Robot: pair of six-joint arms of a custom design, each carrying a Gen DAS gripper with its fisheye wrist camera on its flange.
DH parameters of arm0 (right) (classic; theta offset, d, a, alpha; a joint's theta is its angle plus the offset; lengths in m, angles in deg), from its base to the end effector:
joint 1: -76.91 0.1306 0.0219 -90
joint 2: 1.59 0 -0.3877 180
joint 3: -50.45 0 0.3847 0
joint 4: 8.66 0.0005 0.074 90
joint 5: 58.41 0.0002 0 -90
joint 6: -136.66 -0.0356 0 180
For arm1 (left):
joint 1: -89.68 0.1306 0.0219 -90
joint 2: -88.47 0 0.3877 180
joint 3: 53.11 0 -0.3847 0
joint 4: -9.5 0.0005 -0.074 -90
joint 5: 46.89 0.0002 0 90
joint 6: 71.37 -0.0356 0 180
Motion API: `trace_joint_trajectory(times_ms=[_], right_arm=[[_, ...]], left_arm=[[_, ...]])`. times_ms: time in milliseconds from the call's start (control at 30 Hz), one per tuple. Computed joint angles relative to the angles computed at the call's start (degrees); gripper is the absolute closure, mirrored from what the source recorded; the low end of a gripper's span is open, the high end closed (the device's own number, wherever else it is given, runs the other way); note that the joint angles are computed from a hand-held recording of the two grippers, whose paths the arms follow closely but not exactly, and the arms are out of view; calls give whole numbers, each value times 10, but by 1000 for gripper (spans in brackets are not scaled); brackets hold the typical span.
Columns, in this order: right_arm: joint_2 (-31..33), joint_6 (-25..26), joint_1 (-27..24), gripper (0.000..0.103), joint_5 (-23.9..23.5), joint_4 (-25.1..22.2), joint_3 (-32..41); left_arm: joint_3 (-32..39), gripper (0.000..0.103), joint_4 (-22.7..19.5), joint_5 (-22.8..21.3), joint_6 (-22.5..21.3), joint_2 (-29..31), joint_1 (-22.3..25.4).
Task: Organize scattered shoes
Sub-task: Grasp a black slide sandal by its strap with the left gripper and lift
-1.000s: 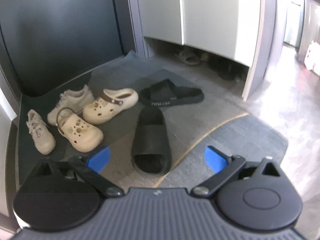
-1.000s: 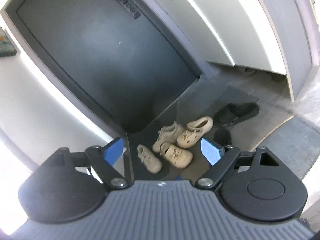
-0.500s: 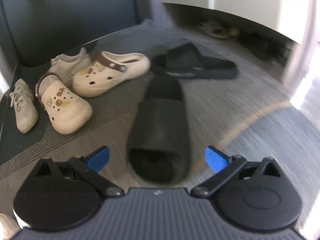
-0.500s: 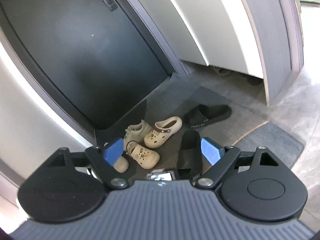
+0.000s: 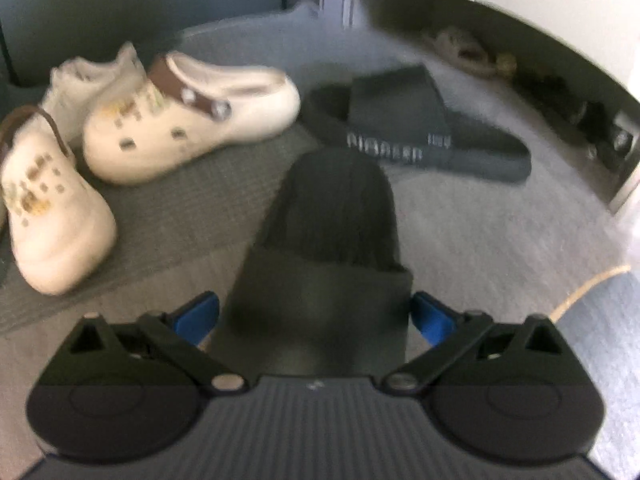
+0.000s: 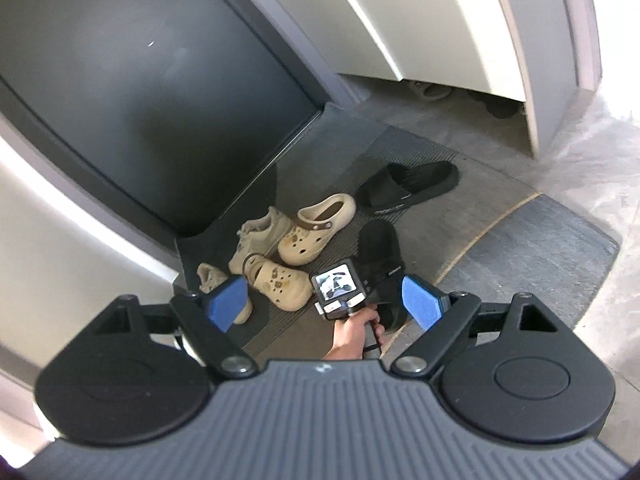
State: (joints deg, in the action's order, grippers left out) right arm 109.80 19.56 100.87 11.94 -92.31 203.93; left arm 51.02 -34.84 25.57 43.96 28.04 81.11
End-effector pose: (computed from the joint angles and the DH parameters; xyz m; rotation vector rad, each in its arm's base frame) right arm 0.4789 0.2254 0.6780 -0.1205 2.3923 0.8362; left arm 0.6326 -0.0850 0.2720 -0.4760 2.5036 0.1753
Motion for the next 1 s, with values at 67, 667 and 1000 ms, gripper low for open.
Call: trace_joint_trajectory(times_ms=[67,667,1000], right_arm=[[-7,-5,-4,16,11,8,-10],[-98,-28,-35,16,-89,85,-123],[-150,-11,-7,16,-113,71,-177]], left_arm=[[-3,6,0,-10,-6,-2,-5],[-211,12,-53,-59,105,-245,-20],[-311,12,-75,-43,206,-329,-72]])
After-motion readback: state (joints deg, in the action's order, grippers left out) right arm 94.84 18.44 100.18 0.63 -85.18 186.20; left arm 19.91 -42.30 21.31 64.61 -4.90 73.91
